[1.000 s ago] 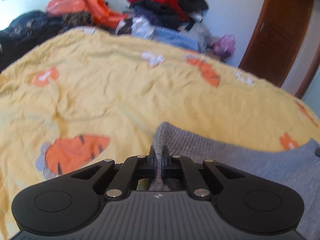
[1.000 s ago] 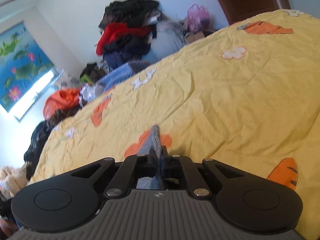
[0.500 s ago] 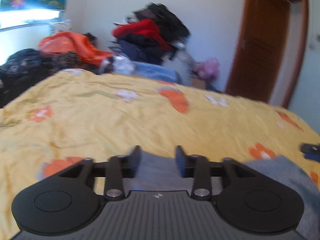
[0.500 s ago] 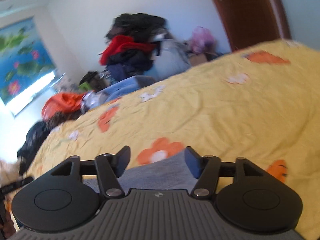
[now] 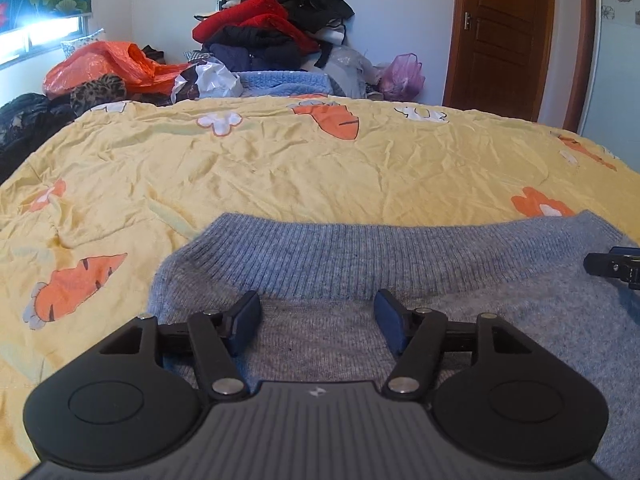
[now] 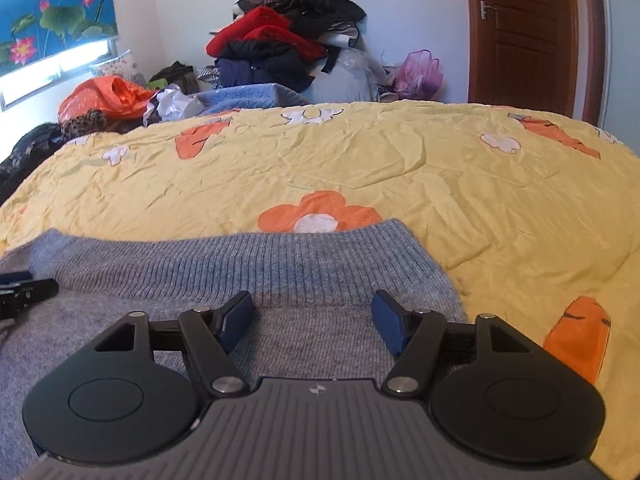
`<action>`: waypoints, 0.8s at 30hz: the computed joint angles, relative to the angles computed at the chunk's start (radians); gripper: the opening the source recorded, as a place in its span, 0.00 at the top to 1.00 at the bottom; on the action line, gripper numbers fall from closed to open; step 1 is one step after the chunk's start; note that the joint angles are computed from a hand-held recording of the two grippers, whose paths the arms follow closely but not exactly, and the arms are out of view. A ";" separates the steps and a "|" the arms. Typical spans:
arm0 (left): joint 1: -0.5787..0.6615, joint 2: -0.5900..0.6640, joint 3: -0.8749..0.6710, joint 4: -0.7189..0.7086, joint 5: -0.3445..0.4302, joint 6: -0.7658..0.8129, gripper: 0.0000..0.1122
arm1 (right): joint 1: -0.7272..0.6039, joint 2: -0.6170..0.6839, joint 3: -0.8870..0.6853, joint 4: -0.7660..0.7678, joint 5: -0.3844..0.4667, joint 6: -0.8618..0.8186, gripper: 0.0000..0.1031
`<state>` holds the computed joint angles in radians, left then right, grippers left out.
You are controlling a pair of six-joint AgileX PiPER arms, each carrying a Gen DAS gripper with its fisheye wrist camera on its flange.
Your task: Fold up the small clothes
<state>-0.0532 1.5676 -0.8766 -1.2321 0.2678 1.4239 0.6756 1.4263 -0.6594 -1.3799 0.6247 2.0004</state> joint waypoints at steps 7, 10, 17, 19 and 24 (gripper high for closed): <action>0.094 -0.282 0.221 -0.103 0.091 0.158 0.29 | 0.345 -0.141 0.062 0.111 0.284 0.050 0.22; 0.110 -0.297 0.276 -0.082 0.117 0.196 0.28 | 0.448 -0.102 0.070 0.152 0.356 0.021 0.20; 0.219 -0.196 0.220 -0.068 0.258 0.284 0.20 | 0.418 -0.130 0.126 0.122 0.300 -0.016 0.16; 0.203 -0.221 0.216 -0.010 0.235 0.214 0.20 | 0.432 -0.114 0.089 0.171 0.331 -0.090 0.16; 0.194 -0.383 0.261 0.153 0.267 -0.031 0.21 | 0.538 -0.140 0.005 0.189 0.412 -0.074 0.19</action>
<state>0.1410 1.1844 -0.6157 -1.0791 0.5347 1.3929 1.2132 1.2864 -0.6549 -1.1904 1.0365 1.9267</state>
